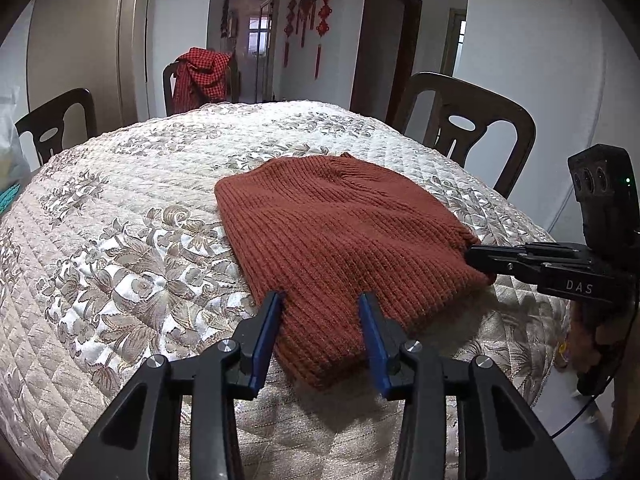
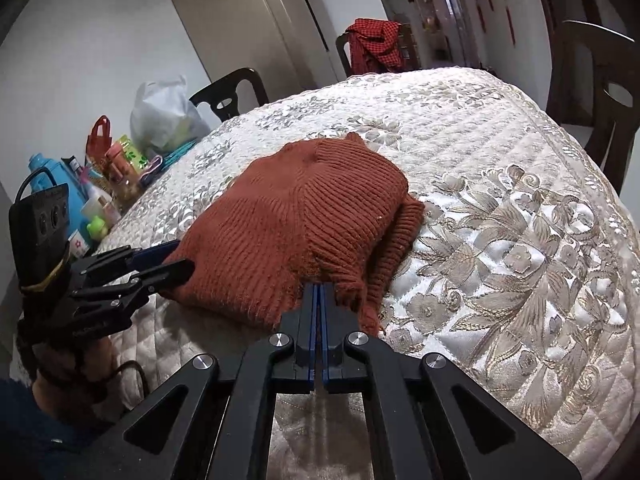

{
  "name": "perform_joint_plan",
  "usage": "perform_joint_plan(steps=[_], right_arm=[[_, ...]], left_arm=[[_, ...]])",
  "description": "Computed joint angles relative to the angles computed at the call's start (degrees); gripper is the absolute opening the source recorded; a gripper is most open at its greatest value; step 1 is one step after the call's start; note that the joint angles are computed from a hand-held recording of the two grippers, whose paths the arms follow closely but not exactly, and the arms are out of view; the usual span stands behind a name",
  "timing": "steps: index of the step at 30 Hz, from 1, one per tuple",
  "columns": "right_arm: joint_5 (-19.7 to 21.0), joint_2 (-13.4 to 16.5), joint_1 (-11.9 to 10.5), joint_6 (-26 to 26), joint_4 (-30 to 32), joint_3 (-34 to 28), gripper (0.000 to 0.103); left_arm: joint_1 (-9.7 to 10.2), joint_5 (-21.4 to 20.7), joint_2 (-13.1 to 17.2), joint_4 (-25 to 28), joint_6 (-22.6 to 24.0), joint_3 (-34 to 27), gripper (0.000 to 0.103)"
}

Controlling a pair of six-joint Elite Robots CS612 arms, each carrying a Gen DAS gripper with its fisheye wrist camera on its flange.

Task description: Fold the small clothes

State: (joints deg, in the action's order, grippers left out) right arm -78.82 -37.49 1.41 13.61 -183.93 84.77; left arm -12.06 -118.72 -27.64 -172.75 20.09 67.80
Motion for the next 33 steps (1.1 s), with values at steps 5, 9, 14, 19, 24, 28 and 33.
perform_joint_plan(steps=[5,9,14,19,24,28,33], right_arm=[[-0.91,-0.02,0.25,-0.75,0.35,-0.14,0.0],[-1.84,0.05,0.48,-1.37,0.16,-0.19,0.0],[-2.58,0.07,0.7,-1.7,0.19,-0.3,0.0],[-2.91,-0.16,0.78,-2.81,1.22,-0.43,0.002],[-3.74,-0.64,1.0,-3.14,2.77,-0.82,0.002],[-4.4,-0.65,0.86,-0.95,-1.74,-1.04,0.01],[-4.5,0.65,0.76,0.67,0.83,-3.75,0.016]], left_arm=[[0.07,-0.08,0.06,-0.13,-0.26,0.09,0.046],[0.13,-0.26,0.11,-0.08,-0.75,0.08,0.047],[0.28,-0.86,0.15,0.62,-1.22,-0.16,0.048],[0.33,-0.99,-0.05,1.09,-0.96,-0.17,0.048],[0.42,-1.52,-0.37,0.8,-1.04,-0.38,0.047],[0.34,-0.92,0.23,-0.59,-2.6,-2.01,0.046],[0.15,-0.86,1.83,3.26,-4.09,-5.51,0.046]])
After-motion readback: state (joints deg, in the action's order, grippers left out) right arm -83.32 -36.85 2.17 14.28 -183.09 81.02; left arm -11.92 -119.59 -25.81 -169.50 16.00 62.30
